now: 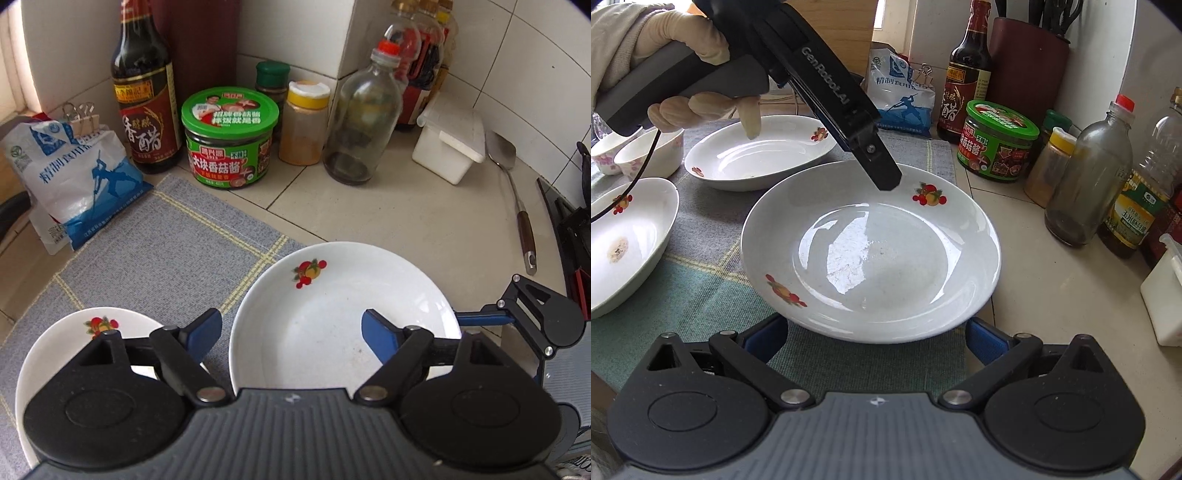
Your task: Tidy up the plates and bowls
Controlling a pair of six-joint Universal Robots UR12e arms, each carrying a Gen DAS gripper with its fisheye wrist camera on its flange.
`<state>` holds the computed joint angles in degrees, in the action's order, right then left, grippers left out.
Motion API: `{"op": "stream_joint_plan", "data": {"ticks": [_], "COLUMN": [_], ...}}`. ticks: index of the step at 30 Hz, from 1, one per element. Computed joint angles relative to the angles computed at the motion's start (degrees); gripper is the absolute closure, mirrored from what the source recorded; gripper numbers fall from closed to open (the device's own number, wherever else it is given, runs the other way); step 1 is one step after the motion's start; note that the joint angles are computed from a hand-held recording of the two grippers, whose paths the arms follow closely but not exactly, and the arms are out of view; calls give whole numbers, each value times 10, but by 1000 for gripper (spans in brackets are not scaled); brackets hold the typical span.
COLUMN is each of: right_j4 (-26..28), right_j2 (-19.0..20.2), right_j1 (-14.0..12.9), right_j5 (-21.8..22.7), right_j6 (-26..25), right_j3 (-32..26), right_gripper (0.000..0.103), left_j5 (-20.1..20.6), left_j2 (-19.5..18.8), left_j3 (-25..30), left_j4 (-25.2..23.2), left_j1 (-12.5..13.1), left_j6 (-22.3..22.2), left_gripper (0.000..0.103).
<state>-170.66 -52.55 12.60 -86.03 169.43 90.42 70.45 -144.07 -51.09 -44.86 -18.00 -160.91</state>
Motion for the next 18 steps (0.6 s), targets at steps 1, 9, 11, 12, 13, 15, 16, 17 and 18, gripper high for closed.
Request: {"op": "stream_joint_plan", "data": {"ticks": [1, 9, 11, 12, 13, 15, 16, 17, 18], "right_j4": [-4, -37, -39, -39, -40, -42, -42, -44, -45], "right_j2": [-5, -24, -26, -27, -27, -28, -28, -28, -28], "right_j1": [1, 16, 22, 25, 27, 33, 37, 39, 42], "right_j5": [-1, -5, -3, -3, -3, -2, -1, -1, -3], "right_j6": [5, 7, 10, 13, 15, 20, 22, 22, 23], "right_j3": [6, 33, 34, 35, 35, 36, 35, 35, 35], "right_gripper": [0, 0, 0, 0, 0, 0, 0, 0, 0], "left_j5": [-2, 4, 7, 10, 13, 21, 24, 27, 33], "left_j2": [11, 91, 111, 120, 128, 146, 153, 160, 169], "left_j3": [-18, -161, -198, -216, -232, -269, -282, -296, -313], "left_j4": [19, 156, 189, 206, 219, 251, 261, 270, 283], "left_j1": [2, 13, 16, 18, 19, 22, 24, 25, 27], "left_j6": [0, -15, -23, -26, -28, -35, -41, -47, -54], "left_gripper": [19, 17, 17, 17, 17, 16, 16, 16, 16]}}
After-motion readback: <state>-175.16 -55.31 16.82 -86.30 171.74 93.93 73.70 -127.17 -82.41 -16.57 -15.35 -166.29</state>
